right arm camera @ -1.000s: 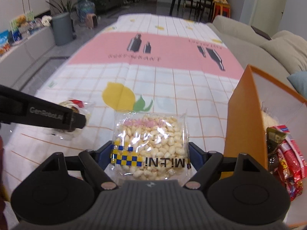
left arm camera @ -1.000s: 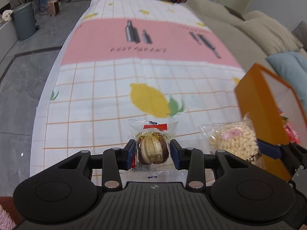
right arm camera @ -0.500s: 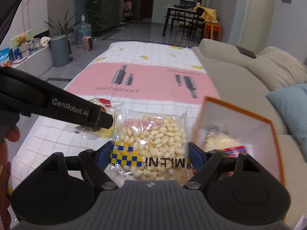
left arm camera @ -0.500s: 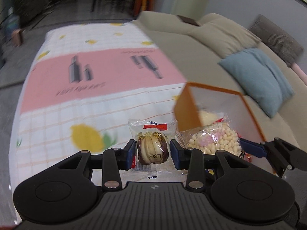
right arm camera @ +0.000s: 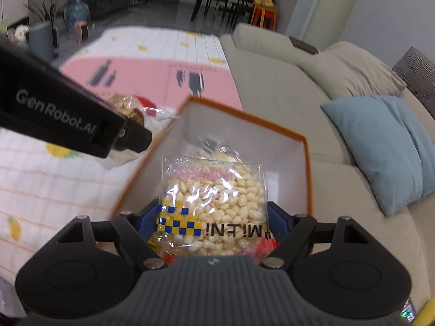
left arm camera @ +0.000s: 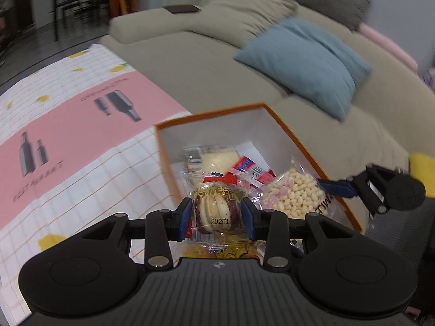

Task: Organize snacks
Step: 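Carry the wrapped snack and peanut bag over the orange box with both tools, then open both tools to drop the snacks into the box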

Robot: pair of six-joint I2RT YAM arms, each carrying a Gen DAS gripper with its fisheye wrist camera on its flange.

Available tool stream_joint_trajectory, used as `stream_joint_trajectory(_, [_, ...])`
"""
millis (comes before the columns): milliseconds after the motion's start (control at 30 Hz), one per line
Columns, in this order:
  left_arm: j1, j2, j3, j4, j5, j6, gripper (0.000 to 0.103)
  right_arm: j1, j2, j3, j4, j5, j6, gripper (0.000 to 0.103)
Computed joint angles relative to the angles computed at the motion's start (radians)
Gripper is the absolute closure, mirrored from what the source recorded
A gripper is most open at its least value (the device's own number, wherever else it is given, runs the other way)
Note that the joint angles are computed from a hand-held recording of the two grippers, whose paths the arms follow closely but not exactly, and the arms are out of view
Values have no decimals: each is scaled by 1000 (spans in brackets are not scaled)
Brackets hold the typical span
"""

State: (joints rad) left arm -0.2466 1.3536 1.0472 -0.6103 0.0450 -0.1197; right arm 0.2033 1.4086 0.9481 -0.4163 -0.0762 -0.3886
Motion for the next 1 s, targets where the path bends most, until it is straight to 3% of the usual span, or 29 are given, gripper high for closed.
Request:
stream_joint_trajectory(267, [-61,178,84,-14,-42,95,60,-78,150,77,-60,-3,-124,24])
stream_joint_trajectory(500, [-79,286,120,-36,-89,153,59,-83,257,152,-124,-13,-142,24])
stream_joint_trajectory(733, [-115,329,146,-34,-161,218,59,-66,324,193,-145,-8,-158,24])
stream_joint_trajectory(1000, [-96,317,142,-33,-125,223,51,-44,327,192,-143,20,-165,22])
